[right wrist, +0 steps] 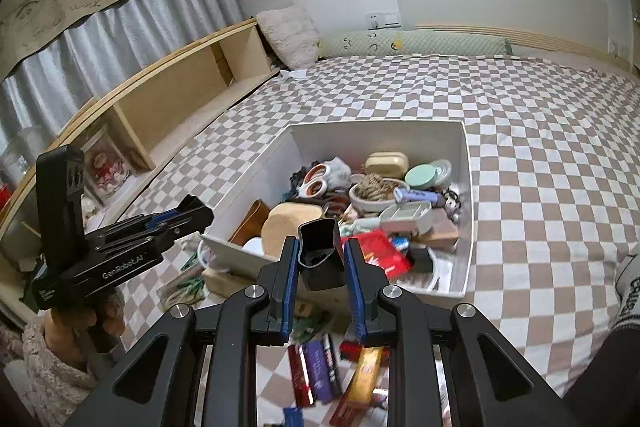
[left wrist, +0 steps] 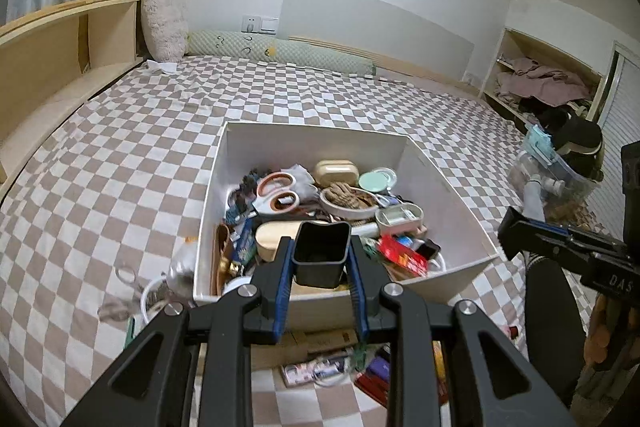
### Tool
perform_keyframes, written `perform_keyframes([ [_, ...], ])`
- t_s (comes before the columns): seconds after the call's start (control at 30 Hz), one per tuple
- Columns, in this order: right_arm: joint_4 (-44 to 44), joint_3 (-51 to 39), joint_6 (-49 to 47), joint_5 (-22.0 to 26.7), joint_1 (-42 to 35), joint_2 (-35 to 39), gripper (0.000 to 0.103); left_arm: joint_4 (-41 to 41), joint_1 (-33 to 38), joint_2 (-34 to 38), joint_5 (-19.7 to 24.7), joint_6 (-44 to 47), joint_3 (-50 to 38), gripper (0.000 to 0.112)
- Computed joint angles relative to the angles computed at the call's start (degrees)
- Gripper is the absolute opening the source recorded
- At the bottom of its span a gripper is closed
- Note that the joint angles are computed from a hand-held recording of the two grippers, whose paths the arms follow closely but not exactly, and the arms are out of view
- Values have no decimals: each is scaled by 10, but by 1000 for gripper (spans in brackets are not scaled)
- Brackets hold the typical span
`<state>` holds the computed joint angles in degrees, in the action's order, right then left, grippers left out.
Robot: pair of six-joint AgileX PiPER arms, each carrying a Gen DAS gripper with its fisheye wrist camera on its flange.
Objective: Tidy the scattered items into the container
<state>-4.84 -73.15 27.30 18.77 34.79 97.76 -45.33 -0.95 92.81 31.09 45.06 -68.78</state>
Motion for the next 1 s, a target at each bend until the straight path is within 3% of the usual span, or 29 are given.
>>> perform_keyframes([
  [0.2, 65, -55, -88, 27, -37, 36, 23, 53, -3, 63, 16, -57, -89, 26],
  [0.77, 120, -287, -194, 157, -101, 194, 23, 168, -25, 218, 103, -181, -351, 26],
  [1.0, 172, -448, -224, 248, -122, 289, 23, 232, -41, 287, 149, -233, -452, 26],
])
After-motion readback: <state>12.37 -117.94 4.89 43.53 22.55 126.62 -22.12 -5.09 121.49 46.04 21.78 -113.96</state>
